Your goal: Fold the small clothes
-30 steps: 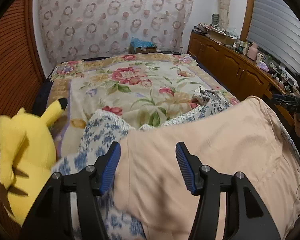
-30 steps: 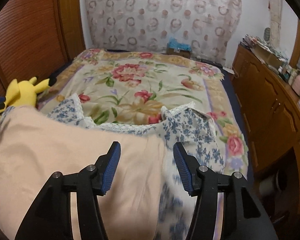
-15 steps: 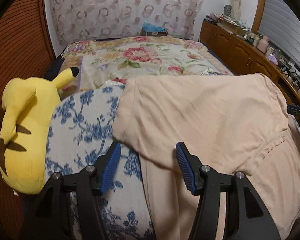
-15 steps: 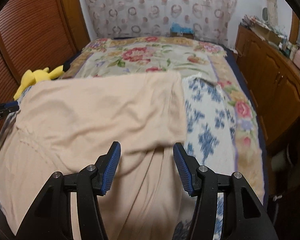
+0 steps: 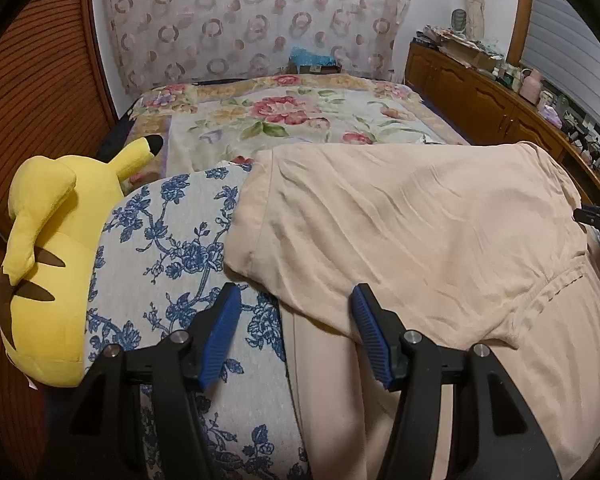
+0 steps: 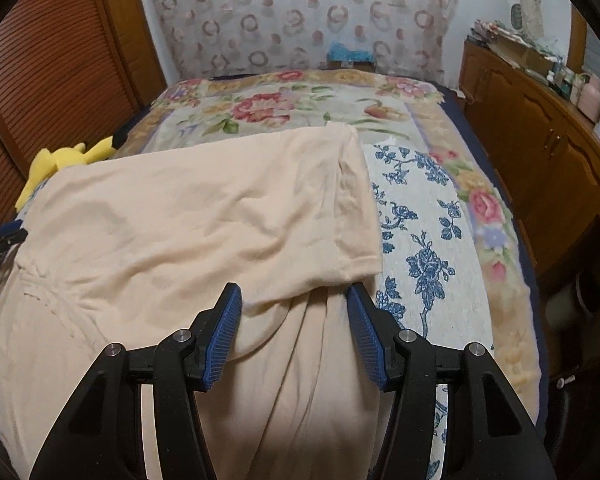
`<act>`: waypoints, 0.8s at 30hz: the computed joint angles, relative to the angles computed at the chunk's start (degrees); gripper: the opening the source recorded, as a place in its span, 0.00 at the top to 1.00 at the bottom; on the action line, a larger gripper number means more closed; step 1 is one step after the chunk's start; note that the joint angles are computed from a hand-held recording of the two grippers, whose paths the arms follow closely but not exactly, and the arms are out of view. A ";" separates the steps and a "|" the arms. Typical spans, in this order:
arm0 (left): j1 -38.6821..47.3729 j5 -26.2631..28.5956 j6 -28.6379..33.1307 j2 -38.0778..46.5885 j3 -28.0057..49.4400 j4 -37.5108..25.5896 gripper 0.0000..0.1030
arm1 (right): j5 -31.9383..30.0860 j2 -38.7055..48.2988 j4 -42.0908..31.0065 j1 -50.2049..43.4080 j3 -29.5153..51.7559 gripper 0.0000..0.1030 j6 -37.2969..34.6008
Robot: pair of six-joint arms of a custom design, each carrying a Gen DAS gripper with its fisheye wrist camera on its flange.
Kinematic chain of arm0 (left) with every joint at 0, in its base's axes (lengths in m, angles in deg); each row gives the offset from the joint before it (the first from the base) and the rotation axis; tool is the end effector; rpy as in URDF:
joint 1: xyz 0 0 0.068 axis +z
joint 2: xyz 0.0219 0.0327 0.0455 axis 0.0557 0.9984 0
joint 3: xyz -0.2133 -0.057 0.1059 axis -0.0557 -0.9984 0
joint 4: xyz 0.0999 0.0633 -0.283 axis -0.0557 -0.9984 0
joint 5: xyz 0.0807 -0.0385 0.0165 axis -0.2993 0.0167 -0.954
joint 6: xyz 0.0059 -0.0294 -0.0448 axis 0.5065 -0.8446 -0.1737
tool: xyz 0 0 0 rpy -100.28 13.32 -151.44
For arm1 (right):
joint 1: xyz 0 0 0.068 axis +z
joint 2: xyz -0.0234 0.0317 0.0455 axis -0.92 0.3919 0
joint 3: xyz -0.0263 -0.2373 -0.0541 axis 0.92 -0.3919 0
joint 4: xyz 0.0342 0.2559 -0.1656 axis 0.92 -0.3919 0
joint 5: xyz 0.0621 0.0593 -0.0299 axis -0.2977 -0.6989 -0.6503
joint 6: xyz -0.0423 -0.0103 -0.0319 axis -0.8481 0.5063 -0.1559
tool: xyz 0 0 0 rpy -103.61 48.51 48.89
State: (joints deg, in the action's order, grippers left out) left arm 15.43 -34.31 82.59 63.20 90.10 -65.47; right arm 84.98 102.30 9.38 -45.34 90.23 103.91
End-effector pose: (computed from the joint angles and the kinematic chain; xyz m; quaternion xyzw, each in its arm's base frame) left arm 0.2898 0.0501 0.0507 0.1190 0.9353 -0.0805 0.3235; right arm 0.2727 0.1035 0.0480 -0.0399 0.9435 0.0466 0.3255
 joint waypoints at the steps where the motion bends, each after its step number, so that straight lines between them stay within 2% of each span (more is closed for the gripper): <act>1: 0.10 0.55 -0.55 0.36 0.76 -0.78 0.45 | 0.69 0.11 0.56 0.36 -0.21 0.45 0.06; 5: 1.76 4.47 -3.04 3.34 4.78 -3.35 0.49 | 3.24 0.61 1.00 1.76 -0.17 0.45 0.02; 7: 2.16 5.03 -3.87 4.96 6.77 -3.96 0.62 | 3.28 0.72 1.04 1.70 -0.09 0.45 0.06; 9: 2.42 5.63 -4.39 5.80 7.81 -4.26 0.68 | 2.87 0.66 1.08 1.52 -0.14 0.46 0.21; 16: 2.30 5.12 -4.86 7.61 9.40 -3.74 0.71 | 1.53 1.15 0.55 -0.58 1.15 0.47 0.38; 17: 2.18 5.06 -4.73 7.40 9.12 -3.30 0.81 | 1.33 1.32 0.58 -0.84 1.42 0.47 0.58; 20: 1.96 5.54 -4.46 6.45 8.54 -2.56 0.90 | 0.93 1.99 0.80 -1.36 2.28 0.51 0.71; 23: 1.62 5.66 -4.58 4.98 7.89 -2.01 0.93 | 0.96 2.09 1.03 -1.57 2.75 0.60 0.50; 24: 1.50 5.55 -4.60 4.67 7.91 -1.94 0.93 | 0.82 2.12 1.19 -1.48 2.91 0.67 0.42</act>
State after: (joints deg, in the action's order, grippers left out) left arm 16.93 -28.76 78.00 67.87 98.01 -67.41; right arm 85.80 104.41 10.57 -46.82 93.14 104.33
